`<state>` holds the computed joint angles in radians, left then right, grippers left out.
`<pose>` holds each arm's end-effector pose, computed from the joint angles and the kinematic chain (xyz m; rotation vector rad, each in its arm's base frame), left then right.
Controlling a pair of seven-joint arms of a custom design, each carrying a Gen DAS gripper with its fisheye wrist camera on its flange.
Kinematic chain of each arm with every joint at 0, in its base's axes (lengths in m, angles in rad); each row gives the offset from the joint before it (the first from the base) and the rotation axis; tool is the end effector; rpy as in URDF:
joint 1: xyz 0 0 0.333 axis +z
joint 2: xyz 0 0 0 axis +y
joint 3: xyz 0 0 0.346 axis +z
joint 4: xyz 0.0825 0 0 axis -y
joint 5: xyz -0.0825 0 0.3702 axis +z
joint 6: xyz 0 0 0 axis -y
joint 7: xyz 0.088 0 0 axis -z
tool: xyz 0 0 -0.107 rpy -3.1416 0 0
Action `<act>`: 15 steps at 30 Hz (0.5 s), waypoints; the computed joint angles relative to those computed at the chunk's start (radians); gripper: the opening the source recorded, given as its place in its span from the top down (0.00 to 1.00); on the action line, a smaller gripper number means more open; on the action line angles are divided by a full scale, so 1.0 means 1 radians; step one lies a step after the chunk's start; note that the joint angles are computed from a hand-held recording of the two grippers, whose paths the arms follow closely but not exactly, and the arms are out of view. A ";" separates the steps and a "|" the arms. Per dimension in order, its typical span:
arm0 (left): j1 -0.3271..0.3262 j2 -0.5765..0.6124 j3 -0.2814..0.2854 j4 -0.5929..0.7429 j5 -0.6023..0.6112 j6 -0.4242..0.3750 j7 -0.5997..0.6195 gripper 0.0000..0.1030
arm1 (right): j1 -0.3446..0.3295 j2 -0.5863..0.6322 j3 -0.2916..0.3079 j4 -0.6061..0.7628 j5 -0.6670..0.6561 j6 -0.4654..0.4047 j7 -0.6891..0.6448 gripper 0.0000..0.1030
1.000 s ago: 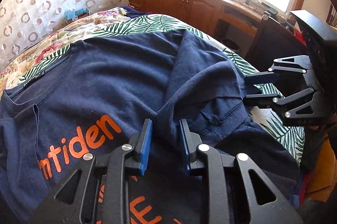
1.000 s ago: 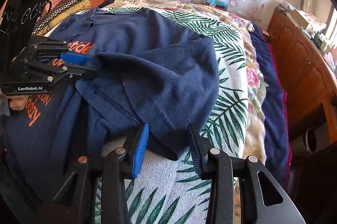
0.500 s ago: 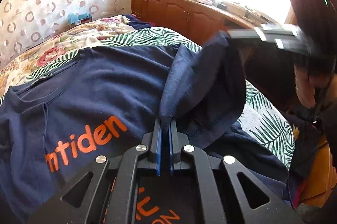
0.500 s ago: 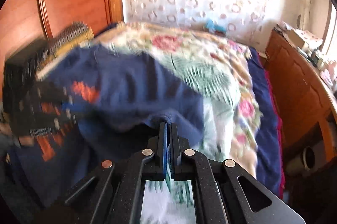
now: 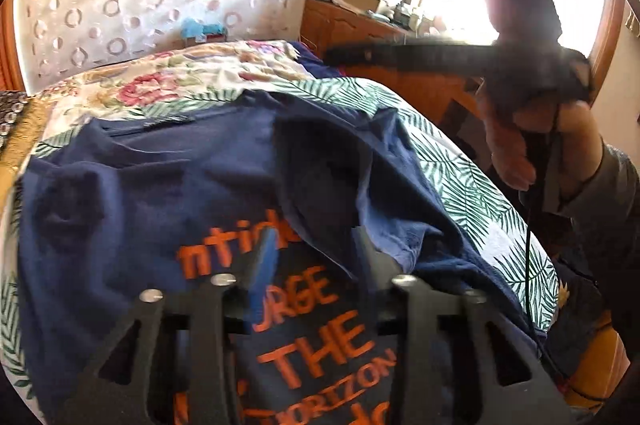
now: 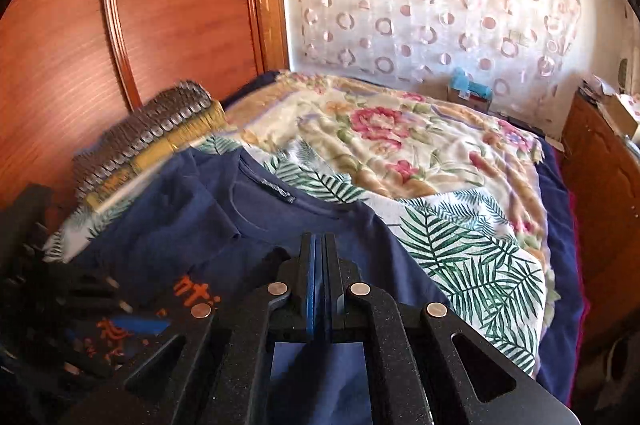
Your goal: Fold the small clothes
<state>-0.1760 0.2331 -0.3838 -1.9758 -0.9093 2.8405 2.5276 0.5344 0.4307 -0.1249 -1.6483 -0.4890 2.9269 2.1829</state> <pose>0.5614 -0.2838 0.4520 -1.1915 2.4986 -1.1891 0.6392 0.3278 0.4940 -1.8708 1.4300 -0.6949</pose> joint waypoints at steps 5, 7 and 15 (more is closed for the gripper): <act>0.022 -0.014 0.009 -0.009 -0.034 -0.018 0.034 0.42 | 0.020 -0.007 -0.037 0.002 -0.023 -0.040 0.060 0.55; 0.026 -0.017 0.012 -0.013 -0.047 -0.035 0.051 0.28 | 0.032 -0.012 -0.042 0.014 -0.040 -0.085 0.103 0.55; 0.015 -0.024 0.008 -0.005 -0.124 -0.078 0.095 0.28 | 0.022 -0.127 -0.005 -0.134 -0.156 -0.156 0.287 0.55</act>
